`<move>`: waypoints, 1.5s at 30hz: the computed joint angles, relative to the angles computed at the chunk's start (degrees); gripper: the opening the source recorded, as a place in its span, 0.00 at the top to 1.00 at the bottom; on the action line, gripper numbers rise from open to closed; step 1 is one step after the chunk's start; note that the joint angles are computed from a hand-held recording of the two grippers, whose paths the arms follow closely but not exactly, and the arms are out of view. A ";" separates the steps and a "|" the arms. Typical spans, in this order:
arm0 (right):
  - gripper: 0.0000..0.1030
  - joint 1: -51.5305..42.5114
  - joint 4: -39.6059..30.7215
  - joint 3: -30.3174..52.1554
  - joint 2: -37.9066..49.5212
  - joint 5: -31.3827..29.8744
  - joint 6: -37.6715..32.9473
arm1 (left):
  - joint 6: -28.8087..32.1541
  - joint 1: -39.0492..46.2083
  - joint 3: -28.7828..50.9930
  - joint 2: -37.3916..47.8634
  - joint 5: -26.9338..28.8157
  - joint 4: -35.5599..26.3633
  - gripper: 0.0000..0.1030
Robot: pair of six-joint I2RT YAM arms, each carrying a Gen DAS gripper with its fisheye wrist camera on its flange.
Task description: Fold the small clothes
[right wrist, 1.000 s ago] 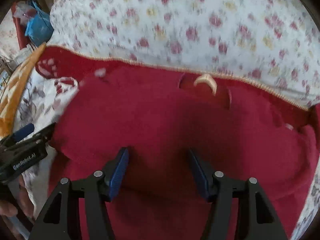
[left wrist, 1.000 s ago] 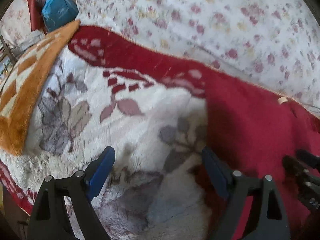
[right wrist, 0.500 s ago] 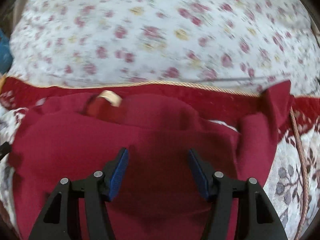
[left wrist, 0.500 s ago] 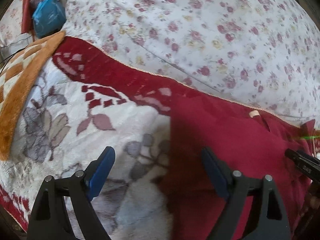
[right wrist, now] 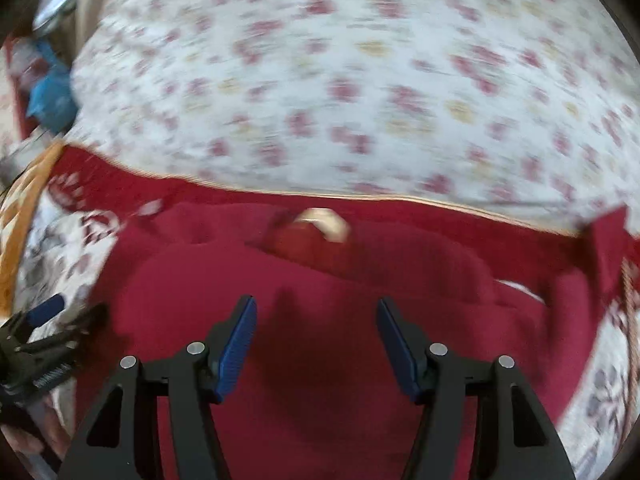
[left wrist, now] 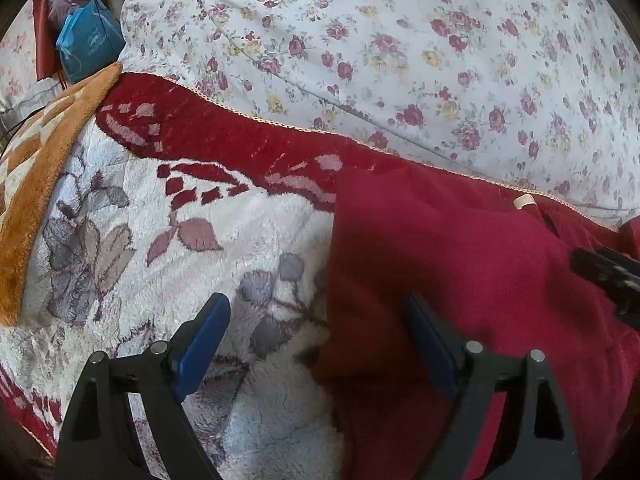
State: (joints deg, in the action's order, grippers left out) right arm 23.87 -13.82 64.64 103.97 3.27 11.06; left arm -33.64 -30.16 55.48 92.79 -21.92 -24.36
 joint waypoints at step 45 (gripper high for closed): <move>0.16 -39.03 -11.69 14.25 8.70 -0.30 -3.50 | 1.21 -2.17 -0.52 -0.18 3.85 3.78 0.14</move>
State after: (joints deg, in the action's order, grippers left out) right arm -15.16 -25.51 78.89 112.67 2.97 7.56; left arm -32.43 -32.33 54.96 92.61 -18.06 -20.58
